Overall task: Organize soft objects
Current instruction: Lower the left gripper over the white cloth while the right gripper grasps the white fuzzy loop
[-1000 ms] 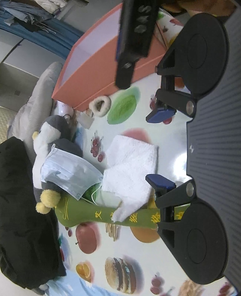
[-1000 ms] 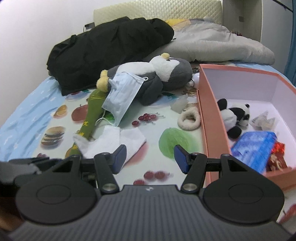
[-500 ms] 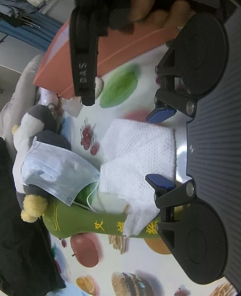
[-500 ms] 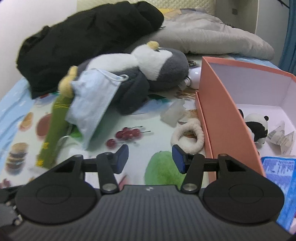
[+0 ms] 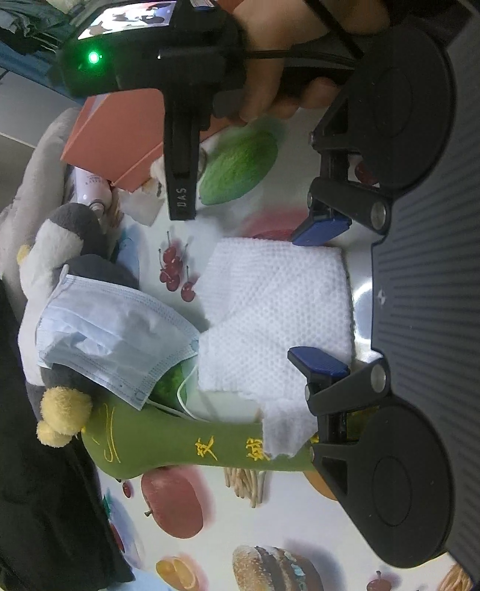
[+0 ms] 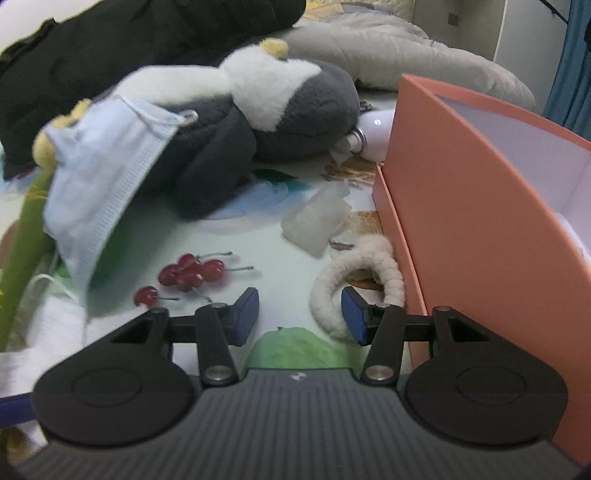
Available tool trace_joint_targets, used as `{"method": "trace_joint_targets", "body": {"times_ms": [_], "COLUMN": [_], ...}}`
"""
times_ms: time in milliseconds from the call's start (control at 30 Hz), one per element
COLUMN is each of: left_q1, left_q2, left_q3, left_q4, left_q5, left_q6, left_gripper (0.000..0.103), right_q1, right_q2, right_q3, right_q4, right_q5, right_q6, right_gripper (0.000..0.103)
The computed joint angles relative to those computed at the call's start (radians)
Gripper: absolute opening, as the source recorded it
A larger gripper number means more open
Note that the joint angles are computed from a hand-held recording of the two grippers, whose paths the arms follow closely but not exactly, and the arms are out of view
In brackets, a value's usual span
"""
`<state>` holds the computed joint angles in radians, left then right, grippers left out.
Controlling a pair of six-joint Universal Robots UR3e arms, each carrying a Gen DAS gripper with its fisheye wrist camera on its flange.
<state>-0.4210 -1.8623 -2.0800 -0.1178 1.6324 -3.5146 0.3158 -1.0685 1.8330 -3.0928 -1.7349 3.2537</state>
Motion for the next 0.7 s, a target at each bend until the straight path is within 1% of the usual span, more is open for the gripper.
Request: {"method": "trace_joint_targets", "body": {"times_ms": [33,100,133,167,200,233,300,367,400,533,567,633,700], "left_q1": [-0.002,-0.002,-0.003,-0.007,-0.015,-0.021,-0.026,-0.041,-0.046,-0.062,-0.061,-0.055,-0.064], "left_q2": [0.0,0.001,-0.001,-0.003,-0.004,-0.006,-0.007,-0.011,-0.012,-0.009,0.0,0.022,0.041], "left_q3": [0.01,0.02,0.022,0.025,0.033,0.038,0.038,0.048,0.048,0.043,0.035,0.01,-0.007], "left_q4": [-0.016,-0.034,-0.035,-0.038,-0.05,-0.058,-0.059,-0.073,-0.074,-0.075,-0.073,-0.064,-0.065], "left_q5": [0.003,0.006,0.009,0.015,0.034,0.05,0.067,0.099,0.112,0.144,0.138,0.111,0.114], "left_q6": [-0.008,-0.022,-0.023,-0.022,-0.026,-0.032,-0.038,-0.038,-0.04,-0.061,-0.068,-0.089,-0.116], "left_gripper": [0.066,0.065,0.065,0.062,0.059,0.054,0.049,0.038,0.037,0.02,0.015,0.011,0.009], "right_q1": [-0.002,0.002,0.004,0.005,0.007,0.009,0.013,0.014,0.015,0.019,0.019,0.017,0.013], "right_q2": [0.001,0.001,-0.002,-0.007,-0.013,-0.02,-0.036,-0.061,-0.073,-0.142,-0.163,-0.212,-0.265], "right_q3": [-0.002,-0.012,-0.011,-0.009,-0.005,0.001,0.015,0.037,0.05,0.125,0.147,0.198,0.252], "right_q4": [0.0,0.015,0.02,0.025,0.029,0.033,0.041,0.05,0.051,0.054,0.054,0.057,0.063], "right_q5": [0.004,0.004,0.01,0.015,0.018,0.022,0.034,0.053,0.06,0.09,0.094,0.11,0.128], "right_q6": [-0.009,-0.022,-0.026,-0.028,-0.029,-0.03,-0.03,-0.032,-0.033,-0.045,-0.049,-0.057,-0.065], "right_gripper": [0.033,0.021,0.016,0.015,0.014,0.013,0.013,0.012,0.012,0.012,0.012,0.012,0.012]}}
